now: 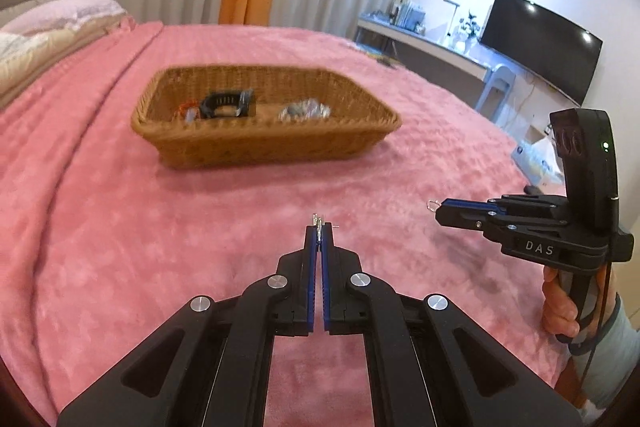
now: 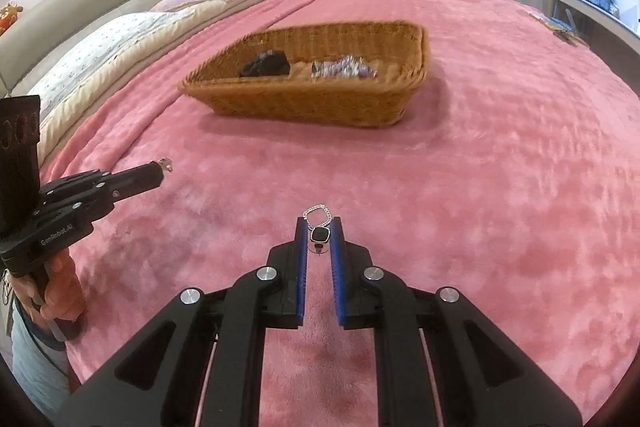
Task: Organize jewelry
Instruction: 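Carry both earrings into the basket and open both tools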
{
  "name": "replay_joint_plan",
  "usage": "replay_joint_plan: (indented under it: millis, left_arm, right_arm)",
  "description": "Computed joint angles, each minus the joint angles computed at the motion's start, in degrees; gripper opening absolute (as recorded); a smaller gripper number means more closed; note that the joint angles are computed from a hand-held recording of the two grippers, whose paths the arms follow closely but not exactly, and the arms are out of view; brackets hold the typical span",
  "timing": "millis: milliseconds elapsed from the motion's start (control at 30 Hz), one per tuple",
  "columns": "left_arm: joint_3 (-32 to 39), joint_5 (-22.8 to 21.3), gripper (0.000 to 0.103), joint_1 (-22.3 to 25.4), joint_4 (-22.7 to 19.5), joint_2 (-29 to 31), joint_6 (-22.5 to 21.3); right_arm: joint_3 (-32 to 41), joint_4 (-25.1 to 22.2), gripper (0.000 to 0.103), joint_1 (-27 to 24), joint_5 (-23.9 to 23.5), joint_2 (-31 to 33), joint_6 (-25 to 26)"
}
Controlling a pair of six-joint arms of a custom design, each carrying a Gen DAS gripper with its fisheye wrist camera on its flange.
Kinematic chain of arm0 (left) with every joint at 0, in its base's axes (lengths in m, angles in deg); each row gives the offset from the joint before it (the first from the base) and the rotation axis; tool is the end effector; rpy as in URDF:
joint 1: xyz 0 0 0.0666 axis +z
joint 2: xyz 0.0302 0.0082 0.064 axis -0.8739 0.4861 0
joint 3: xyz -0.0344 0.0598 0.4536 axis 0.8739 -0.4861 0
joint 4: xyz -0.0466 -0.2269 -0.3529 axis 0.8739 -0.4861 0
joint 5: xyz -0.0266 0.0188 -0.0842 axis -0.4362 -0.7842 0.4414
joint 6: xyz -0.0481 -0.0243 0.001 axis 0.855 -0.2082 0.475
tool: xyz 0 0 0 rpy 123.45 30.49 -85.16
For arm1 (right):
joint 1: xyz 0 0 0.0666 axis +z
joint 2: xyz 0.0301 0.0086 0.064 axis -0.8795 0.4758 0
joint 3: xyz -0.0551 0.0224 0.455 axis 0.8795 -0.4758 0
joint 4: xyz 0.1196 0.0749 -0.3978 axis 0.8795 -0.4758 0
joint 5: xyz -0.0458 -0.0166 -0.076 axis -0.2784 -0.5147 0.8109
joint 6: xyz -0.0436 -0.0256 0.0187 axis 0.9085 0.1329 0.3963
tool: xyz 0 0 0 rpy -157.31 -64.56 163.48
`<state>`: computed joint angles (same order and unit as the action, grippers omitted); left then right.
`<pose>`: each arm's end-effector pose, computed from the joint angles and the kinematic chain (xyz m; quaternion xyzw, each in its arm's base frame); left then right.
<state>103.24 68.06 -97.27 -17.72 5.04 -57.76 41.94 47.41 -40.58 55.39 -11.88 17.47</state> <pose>0.4522 -0.3410 0.3472 0.2591 0.8487 -0.2420 0.3925 0.3709 0.1366 0.3643 0.0270 0.9147 0.0825 0.3948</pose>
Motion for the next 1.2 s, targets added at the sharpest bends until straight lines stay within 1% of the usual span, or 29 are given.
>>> replay_joint_plan:
  millis: [67,133,267,333,400,500,600,700,733,867,933,1067,1200]
  left_arm:
    - [0.01,-0.33,0.000,-0.15,0.57,-0.84,-0.01]
    - [0.75,-1.69,0.000,-0.33,0.63,-1.59,-0.05]
    - [3.12,-2.14,0.000,0.57,1.53,-1.65,2.51]
    - [5.80,-3.15,0.000,1.15,1.36,-0.30,3.30]
    - [8.19,-2.92,0.000,1.72,0.74,1.16,3.76]
    - [14.17,-4.12,0.000,2.53,-1.94,5.14,3.97]
    - [18.69,-4.96,0.000,3.29,-4.20,8.67,4.98]
    - [23.05,-6.35,0.000,3.85,-6.59,12.32,5.17]
    - [24.08,-6.87,0.000,3.95,-7.33,13.26,5.18]
    - [26.49,-7.73,0.000,4.26,-9.34,16.00,5.28]
    - [26.77,-9.46,0.001,4.03,-9.92,16.75,3.70]
    - [27.43,-9.31,0.001,4.26,-10.94,17.66,3.26]
    - [27.62,-9.74,0.001,4.04,-10.92,17.89,2.77]
  right_arm:
    - [1.33,-0.36,0.009,0.05,1.12,-0.96,0.83]
    - [2.98,-0.43,0.009,-0.05,2.44,-1.57,1.52]
    - [6.92,0.47,0.009,-1.44,3.18,-0.65,2.87]
    - [9.44,0.83,0.009,-2.51,2.95,1.18,3.67]
    - [12.09,1.06,0.009,-3.63,2.27,3.69,4.14]
    - [15.32,1.25,0.009,-5.26,0.34,7.26,4.43]
    - [19.43,-0.01,0.009,-7.08,-2.97,12.15,4.24]
    - [23.63,-2.37,0.009,-8.29,-4.71,17.02,4.06]
    - [25.35,-3.40,0.009,-8.82,-6.23,19.05,3.78]
    - [29.16,-6.39,0.009,-9.47,-7.44,23.74,3.37]
    - [30.49,-7.72,0.009,-9.39,-6.44,25.51,3.50]
    - [31.74,-8.58,0.009,-9.61,-7.34,27.27,2.98]
    - [32.53,-9.97,0.011,-9.69,-8.64,27.93,2.91]
